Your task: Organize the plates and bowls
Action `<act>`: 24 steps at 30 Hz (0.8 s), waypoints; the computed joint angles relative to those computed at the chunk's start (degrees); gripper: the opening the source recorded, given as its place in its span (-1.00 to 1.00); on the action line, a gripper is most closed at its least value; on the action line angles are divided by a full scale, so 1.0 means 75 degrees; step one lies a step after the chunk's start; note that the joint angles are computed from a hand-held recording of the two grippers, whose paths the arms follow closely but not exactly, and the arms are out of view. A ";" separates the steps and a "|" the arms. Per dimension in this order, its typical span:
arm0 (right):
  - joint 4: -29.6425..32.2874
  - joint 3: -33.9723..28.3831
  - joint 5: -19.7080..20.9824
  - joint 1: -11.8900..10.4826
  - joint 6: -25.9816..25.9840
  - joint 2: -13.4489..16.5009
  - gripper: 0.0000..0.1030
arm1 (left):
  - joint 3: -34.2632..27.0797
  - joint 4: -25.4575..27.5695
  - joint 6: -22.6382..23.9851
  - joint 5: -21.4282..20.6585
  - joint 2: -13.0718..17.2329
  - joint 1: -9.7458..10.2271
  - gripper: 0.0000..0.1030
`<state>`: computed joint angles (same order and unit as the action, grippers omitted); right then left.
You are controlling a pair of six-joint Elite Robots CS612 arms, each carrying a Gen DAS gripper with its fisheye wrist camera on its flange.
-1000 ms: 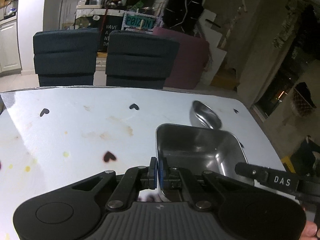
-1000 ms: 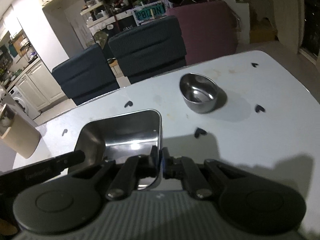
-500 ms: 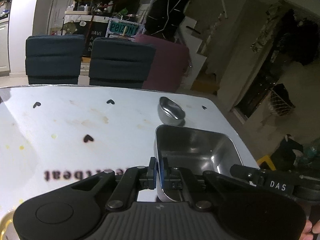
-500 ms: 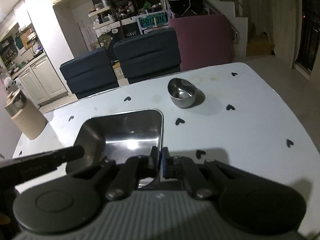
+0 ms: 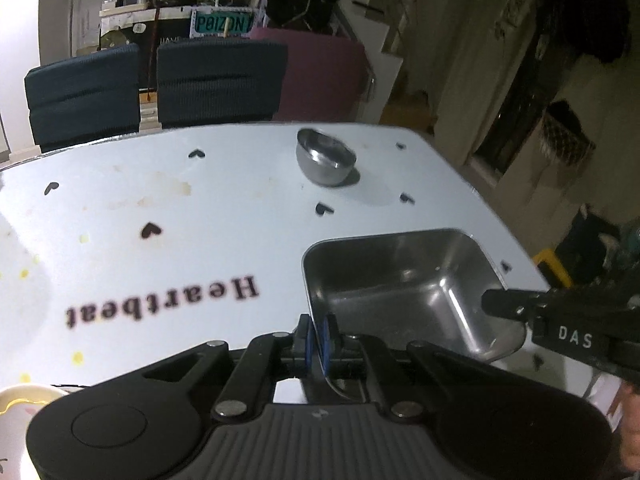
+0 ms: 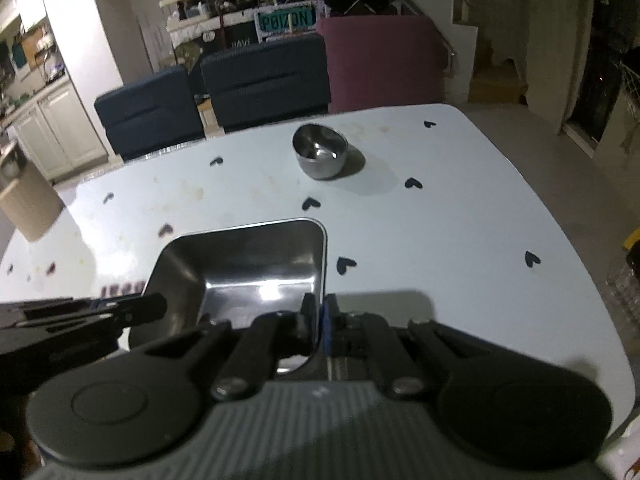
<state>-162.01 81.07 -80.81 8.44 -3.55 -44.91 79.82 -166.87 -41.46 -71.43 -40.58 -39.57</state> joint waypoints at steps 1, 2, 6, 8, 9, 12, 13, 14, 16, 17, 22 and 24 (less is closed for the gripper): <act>0.0056 -0.0010 -0.0088 0.0020 -0.0132 0.0009 -0.90 | -0.0055 0.0144 0.0047 -0.0015 0.0033 0.0000 -0.90; 0.0102 -0.0025 -0.0162 0.0040 -0.0242 0.0022 -0.89 | -0.0076 0.0216 0.0069 -0.0037 0.0055 0.0003 -0.89; 0.0264 -0.0116 -0.0435 0.0099 -0.0529 0.0094 -0.89 | -0.0188 0.0511 0.0248 -0.0066 0.0132 -0.0015 -0.87; 0.0327 -0.0154 -0.0518 0.0112 -0.0608 0.0123 -0.89 | -0.0220 0.0627 0.0343 -0.0087 0.0152 -0.0027 -0.85; 0.0371 -0.0192 -0.0551 0.0116 -0.0653 0.0141 -0.89 | -0.0238 0.0681 0.0387 -0.0112 0.0166 -0.0027 -0.85; 0.0439 -0.0239 -0.0662 0.0139 -0.0810 0.0173 -0.90 | -0.0258 0.0753 0.0493 -0.0192 0.0184 -0.0024 -0.83; 0.0443 -0.0247 -0.0708 0.0146 -0.0879 0.0185 -0.90 | -0.0258 0.0735 0.0517 -0.0253 0.0191 -0.0017 -0.83; 0.0436 -0.0248 -0.0769 0.0159 -0.0943 0.0190 -0.90 | -0.0254 0.0714 0.0514 -0.0308 0.0193 -0.0011 -0.82; 0.0359 -0.0236 -0.0971 0.0197 -0.1103 0.0199 -0.91 | -0.0253 0.0756 0.0522 -0.0316 0.0190 -0.0019 -0.82; 0.0342 -0.0242 -0.1040 0.0214 -0.1159 0.0210 -0.91 | -0.0255 0.0802 0.0554 -0.0294 0.0189 -0.0025 -0.82; 0.0432 -0.0264 -0.1088 0.0252 -0.1388 0.0233 -0.91 | -0.0264 0.1060 0.0602 -0.0253 0.0180 -0.0033 -0.81; 0.0462 -0.0279 -0.1056 0.0256 -0.1495 0.0244 -0.91 | -0.0281 0.1144 0.0612 -0.0248 0.0190 -0.0031 -0.80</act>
<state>-158.54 78.98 -88.72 10.36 -14.76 -43.08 77.71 -158.29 -36.88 -73.29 -39.16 -39.81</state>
